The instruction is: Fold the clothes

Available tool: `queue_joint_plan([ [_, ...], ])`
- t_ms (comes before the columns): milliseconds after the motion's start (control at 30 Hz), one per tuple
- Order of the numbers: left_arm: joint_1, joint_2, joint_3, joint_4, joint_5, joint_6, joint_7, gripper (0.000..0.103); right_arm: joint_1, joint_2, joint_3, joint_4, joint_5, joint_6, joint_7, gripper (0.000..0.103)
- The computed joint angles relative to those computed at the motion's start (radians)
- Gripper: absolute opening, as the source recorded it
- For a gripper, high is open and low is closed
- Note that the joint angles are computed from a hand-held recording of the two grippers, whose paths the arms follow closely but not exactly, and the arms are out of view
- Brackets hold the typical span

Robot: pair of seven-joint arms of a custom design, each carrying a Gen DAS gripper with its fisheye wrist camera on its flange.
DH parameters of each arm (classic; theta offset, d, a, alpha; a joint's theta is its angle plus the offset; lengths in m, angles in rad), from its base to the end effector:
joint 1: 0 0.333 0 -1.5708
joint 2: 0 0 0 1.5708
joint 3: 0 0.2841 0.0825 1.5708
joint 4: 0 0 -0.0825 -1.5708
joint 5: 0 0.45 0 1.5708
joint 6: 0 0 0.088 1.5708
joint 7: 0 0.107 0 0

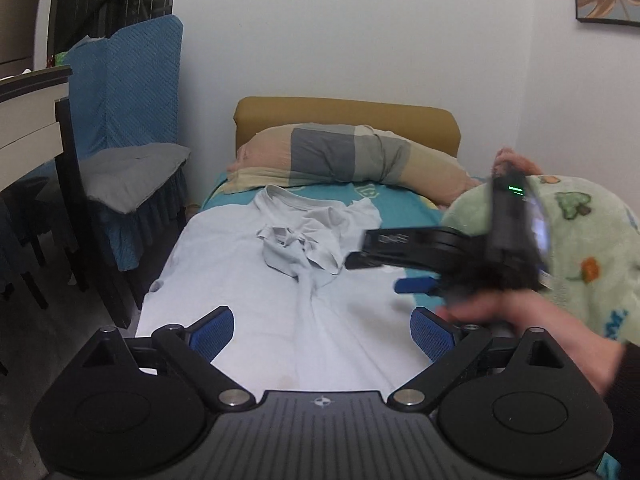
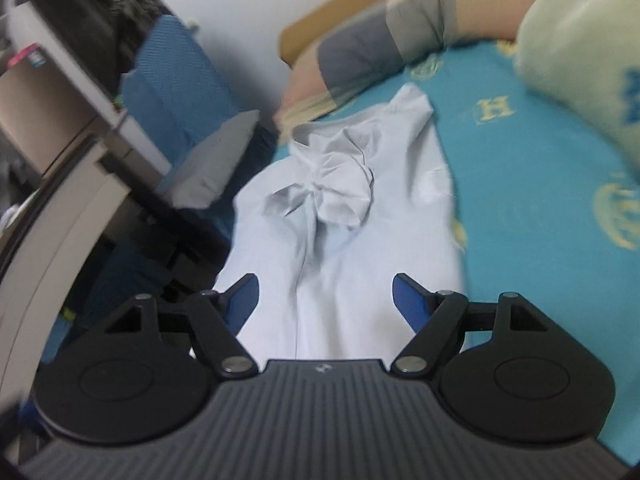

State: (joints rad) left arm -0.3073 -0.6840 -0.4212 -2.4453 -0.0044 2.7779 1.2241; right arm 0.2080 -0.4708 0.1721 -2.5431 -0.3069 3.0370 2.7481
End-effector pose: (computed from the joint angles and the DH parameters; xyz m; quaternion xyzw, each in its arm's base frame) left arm 0.3529 -0.3488 0.5892 -0.4745 0.7397 -0.4113 0.2419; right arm 0.4705 0.2152 0.4825 -0.4567 0.7579 -0.1254 0.4485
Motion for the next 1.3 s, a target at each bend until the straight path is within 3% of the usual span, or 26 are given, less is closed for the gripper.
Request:
queue_joint_plan([
  [100,0.035,0.043,-0.009,0.012,0.011,0.021,-0.018,0.096,-0.124,0.201,0.082,0.177,-0.116,-0.036,0.060,0.076],
  [167,0.048,0.073,0.004,0.029,0.004,0.015,-0.034,0.096,-0.165,0.298,0.102,0.264,-0.211,-0.063,0.138,0.076],
  [267,0.100,0.084,-0.003,0.038,0.018,0.015,-0.097,0.096,-0.163,0.394,0.076,0.337,-0.296,-0.021,0.198,0.068],
  [333,0.125,0.076,-0.010,0.035,0.014,0.003,-0.168,0.096,-0.141,0.434,0.054,0.383,-0.324,-0.041,0.182,0.038],
  [400,0.122,0.070,0.001,0.028,-0.002,-0.006,-0.216,0.096,-0.119,0.459,0.035,0.431,-0.400,-0.086,0.207,0.016],
  [500,0.109,0.065,0.014,0.021,-0.006,-0.017,-0.240,0.096,-0.088,0.491,-0.004,0.499,-0.534,-0.092,0.272,0.010],
  [633,0.146,0.030,-0.012,-0.001,0.027,0.002,-0.300,0.096,-0.033,0.587,-0.047,0.672,-0.561,-0.181,0.176,0.010],
  [733,0.171,0.022,-0.024,-0.004,0.053,-0.005,-0.333,0.097,0.007,0.707,-0.060,0.862,-0.508,-0.284,0.010,0.010],
  [833,0.167,0.026,-0.005,-0.002,0.048,-0.034,-0.353,0.096,0.030,0.787,-0.066,0.976,-0.442,-0.308,-0.123,0.014],
  [867,0.166,0.027,0.001,-0.002,0.046,-0.039,-0.361,0.096,0.025,0.805,-0.055,0.995,-0.388,-0.308,-0.187,0.020],
  [933,0.163,0.027,0.012,-0.003,0.041,-0.048,-0.371,0.096,0.043,0.812,-0.063,1.005,-0.350,-0.336,-0.230,0.072],
  [967,0.161,0.026,0.018,-0.004,0.039,-0.051,-0.373,0.096,0.067,0.795,-0.090,0.981,-0.380,-0.328,-0.195,0.077],
  [1167,0.146,0.010,0.036,-0.021,0.025,-0.046,-0.369,0.096,0.124,0.645,-0.192,0.734,-0.462,-0.066,-0.036,0.076],
  [1233,0.148,0.005,0.034,-0.023,0.025,-0.046,-0.372,0.096,0.099,0.611,-0.154,0.665,-0.371,-0.030,-0.159,0.075],
  [1300,0.149,-0.001,0.030,-0.026,0.026,-0.043,-0.375,0.096,0.091,0.603,-0.112,0.646,-0.268,-0.108,-0.325,0.074],
])
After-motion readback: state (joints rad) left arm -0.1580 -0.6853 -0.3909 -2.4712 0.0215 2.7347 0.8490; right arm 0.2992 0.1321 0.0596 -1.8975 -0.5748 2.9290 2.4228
